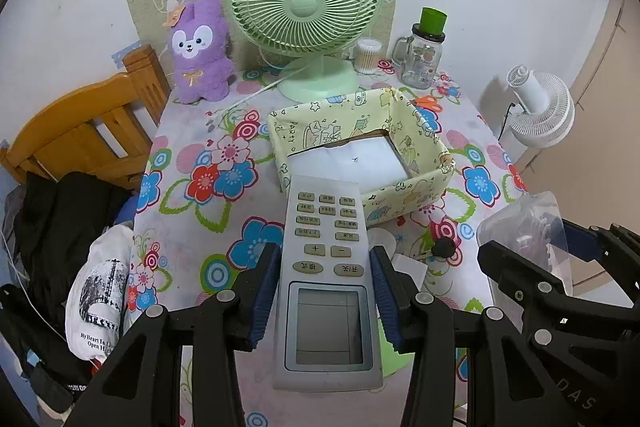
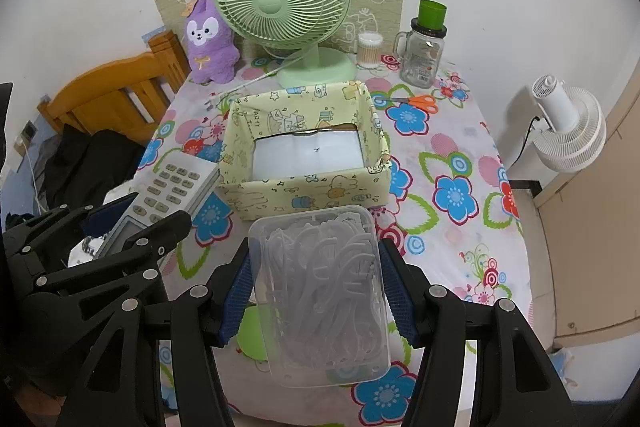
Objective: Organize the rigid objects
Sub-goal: 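Lift the remote with the left tool while the right tool carries the floss box over the fabric box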
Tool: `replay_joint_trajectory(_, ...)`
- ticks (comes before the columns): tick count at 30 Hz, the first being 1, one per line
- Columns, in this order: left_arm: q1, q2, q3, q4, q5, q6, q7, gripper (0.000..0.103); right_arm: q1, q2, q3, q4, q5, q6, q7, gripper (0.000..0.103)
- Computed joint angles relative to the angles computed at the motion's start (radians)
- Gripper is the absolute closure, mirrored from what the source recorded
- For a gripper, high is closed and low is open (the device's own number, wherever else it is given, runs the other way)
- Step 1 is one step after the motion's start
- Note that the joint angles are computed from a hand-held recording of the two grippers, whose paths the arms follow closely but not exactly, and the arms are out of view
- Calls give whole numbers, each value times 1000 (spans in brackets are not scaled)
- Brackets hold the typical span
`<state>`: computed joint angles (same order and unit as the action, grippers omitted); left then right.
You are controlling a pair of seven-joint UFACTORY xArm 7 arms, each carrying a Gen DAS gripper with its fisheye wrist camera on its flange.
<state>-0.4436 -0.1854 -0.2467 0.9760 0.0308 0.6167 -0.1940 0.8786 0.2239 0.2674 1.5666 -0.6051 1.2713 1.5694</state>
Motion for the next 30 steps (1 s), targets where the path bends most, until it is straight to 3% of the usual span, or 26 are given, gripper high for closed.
replay_joint_trajectory(12,0,94,-20,97,107,23,-116,57,-78,-55,-4,-89,25,-106,-80,40)
replay_joint_trajectory(30,-51,270,17,279,211,85,-238,57,-200,-73,-26,-158,81,-261,-256,40)
